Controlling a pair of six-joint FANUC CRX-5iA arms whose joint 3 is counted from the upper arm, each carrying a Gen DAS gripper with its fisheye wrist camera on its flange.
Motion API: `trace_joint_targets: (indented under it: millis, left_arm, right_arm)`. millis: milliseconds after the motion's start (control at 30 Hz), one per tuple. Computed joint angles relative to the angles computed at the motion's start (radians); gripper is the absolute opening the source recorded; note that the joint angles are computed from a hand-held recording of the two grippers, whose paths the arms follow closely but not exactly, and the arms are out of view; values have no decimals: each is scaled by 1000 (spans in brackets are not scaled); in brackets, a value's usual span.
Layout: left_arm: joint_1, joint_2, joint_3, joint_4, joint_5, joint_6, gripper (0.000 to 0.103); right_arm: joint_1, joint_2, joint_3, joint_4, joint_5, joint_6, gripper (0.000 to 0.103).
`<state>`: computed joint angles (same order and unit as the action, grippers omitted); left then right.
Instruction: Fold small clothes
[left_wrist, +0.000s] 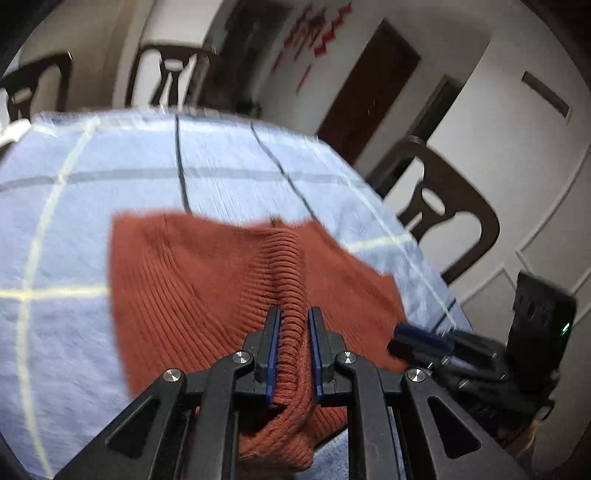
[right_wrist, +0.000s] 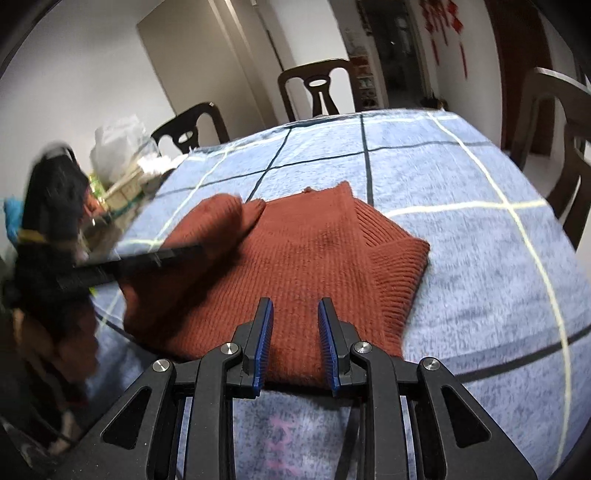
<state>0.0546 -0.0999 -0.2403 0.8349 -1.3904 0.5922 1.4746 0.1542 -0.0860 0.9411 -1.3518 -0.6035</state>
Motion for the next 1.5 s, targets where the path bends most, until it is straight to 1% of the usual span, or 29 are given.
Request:
trace_joint_targets:
  millis: [33,67,133,167,233,300,400,467,533,600,633,700,767,833,933,1000,1133,1200,1300,1500]
  left_arm:
    - [-2,0,-4,-2,-5,0,17]
    - [2,-7,-10,6,-9,-10,21]
    - [29,-19,-21,39,-55,-37,27]
    - [43,-22,-21,56,-76,-47,29]
    - [81,-41,-34,90,-83,-80,30]
    - [116,-57,-41,100,-69,-94,30]
    - [152,-73,-49,80,-2,-104,30]
    - [165,-71,-50,53,29,-96,30]
    - [175,-64,-51,29,39,-81,30]
    - [181,-61,-59,19,43,-79,30]
    - [183,-61,-63,15,42,-80,30]
    - [187,-62,-71,14,34,-89,30]
    - [183,-69,-84,18,36,-102,30]
    - [183,-75,-92,20,41,-115,30]
    - [181,-72,-92,19,43,-122,30]
    - [178,-69,-90,17,45,-123,30]
    - [175,-70,-89,10,54,-120,30]
    - [173,-70,-86,6,54,-116,30]
    - [162,-72,-75,3,62,-107,30]
    - [112,-81,-59,55,85,-124,30]
  right_arm:
    - [-1,-11,-17,16,17,-24,38]
    - [-1,-15,-25,29,30,-38,38]
    - [-8,-31,-52,69,74,-73,38]
    - [-15,-40,-67,93,103,-90,38]
    - [-32,-49,-79,127,157,-110,38]
    - [-55,-55,-89,152,217,-119,38]
    - [-96,-53,-88,162,305,-118,38]
    - [-126,-48,-81,158,359,-111,38]
    - [-154,-39,-70,142,405,-97,38]
    - [-171,-28,-58,108,430,-79,38]
    - [-177,-17,-35,51,436,-44,38]
    - [-181,-3,-7,-25,435,-5,38]
    - [-183,-11,-34,3,456,-52,38]
    - [-188,-22,-48,4,476,-74,38]
    - [-193,-12,-23,-28,473,-23,38]
    - [-203,-8,-14,-42,492,-3,29]
    - [-220,-19,-40,-33,546,-19,16]
    - [-217,-30,-54,-7,548,-25,13]
    - [-198,-58,-81,63,515,-48,12]
    - [-138,-128,-143,116,358,-99,12]
